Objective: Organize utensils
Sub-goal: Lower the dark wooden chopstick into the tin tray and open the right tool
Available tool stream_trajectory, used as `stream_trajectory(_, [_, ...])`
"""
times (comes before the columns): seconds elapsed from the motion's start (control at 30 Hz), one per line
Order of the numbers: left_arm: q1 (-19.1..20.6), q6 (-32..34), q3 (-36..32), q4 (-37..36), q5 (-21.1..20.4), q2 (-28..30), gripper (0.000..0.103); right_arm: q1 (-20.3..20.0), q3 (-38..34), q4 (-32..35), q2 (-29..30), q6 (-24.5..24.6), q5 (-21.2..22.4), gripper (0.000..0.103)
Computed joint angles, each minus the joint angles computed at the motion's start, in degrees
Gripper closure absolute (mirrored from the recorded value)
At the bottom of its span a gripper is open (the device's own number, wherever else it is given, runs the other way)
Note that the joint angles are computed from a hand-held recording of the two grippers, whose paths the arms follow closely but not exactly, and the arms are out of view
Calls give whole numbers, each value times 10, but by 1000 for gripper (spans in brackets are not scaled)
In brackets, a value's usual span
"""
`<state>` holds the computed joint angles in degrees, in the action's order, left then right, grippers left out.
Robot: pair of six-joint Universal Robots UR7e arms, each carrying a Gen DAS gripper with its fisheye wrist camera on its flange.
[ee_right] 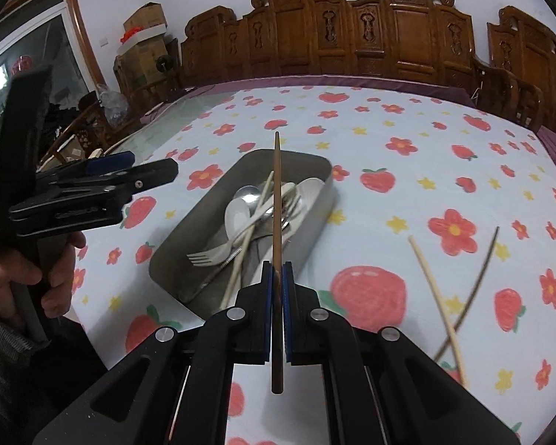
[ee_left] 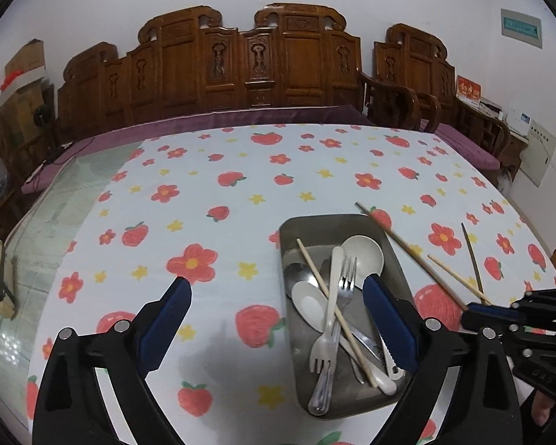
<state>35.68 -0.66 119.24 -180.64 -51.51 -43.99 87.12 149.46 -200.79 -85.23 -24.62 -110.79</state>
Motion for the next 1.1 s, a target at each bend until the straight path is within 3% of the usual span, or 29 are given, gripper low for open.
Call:
stream_trajectory(0.47, [16,6,9,-26,1,-29,12,27,-73,24,105,78,-19,97])
stream_trajectory(0.83, [23,1,7,-22,-1,-33,12,15,-102,40,150,135,-25,97])
stream_trajectory(1.1, [21,3,8,-21,1,-31,13,20,-100,30,152,111,-4,92])
